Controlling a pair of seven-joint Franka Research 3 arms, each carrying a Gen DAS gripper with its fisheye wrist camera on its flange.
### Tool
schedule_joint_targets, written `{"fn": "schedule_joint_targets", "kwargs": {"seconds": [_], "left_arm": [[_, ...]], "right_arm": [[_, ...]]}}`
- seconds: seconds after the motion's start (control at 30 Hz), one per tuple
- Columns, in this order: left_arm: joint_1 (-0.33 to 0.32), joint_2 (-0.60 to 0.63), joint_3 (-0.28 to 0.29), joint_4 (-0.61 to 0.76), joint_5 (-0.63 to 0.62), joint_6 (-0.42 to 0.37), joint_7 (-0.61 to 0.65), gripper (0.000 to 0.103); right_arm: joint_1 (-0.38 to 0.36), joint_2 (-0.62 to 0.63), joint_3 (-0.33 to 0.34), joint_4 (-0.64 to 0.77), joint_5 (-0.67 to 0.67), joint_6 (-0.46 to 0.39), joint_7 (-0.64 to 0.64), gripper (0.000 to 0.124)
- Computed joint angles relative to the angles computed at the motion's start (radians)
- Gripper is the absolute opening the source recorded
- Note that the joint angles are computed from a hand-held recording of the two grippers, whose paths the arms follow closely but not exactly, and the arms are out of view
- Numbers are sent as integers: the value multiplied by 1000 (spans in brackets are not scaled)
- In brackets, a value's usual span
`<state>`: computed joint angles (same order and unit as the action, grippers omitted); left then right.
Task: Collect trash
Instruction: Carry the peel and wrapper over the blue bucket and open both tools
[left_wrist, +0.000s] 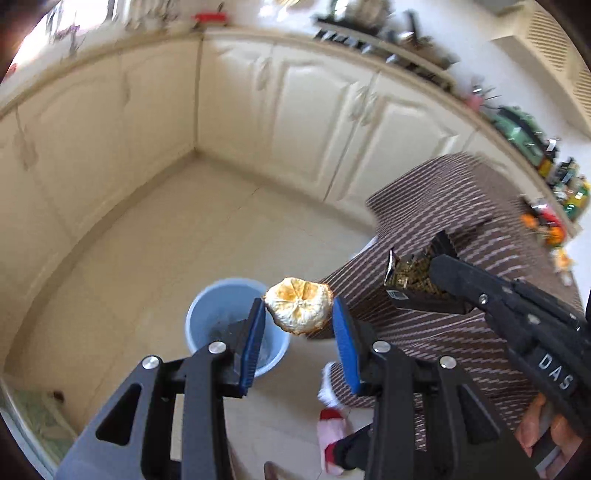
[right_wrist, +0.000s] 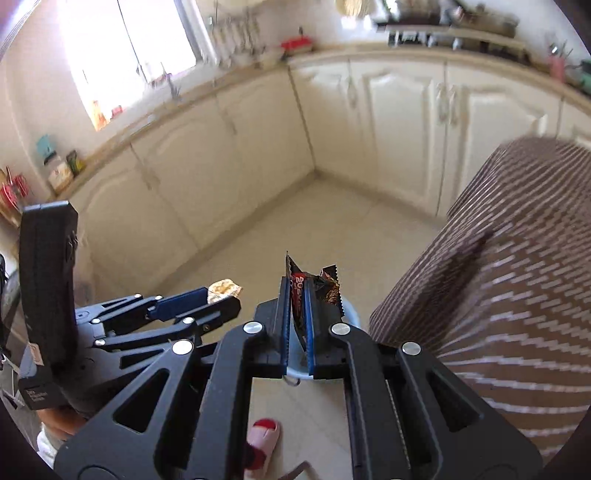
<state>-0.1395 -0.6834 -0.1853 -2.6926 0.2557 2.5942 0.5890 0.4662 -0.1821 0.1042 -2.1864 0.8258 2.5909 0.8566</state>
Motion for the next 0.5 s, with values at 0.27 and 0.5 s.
{"fn": "schedule_joint_targets", "kwargs": {"seconds": [0.27, 0.5], "left_arm": [[25, 174, 91, -46, -68, 90, 75, 37], [94, 315, 102, -6, -85, 201, 131, 39]], "right_arm": [[4, 239, 52, 97, -106, -9, 127, 7], [-7, 362, 76, 181, -168, -10, 191, 7]]}}
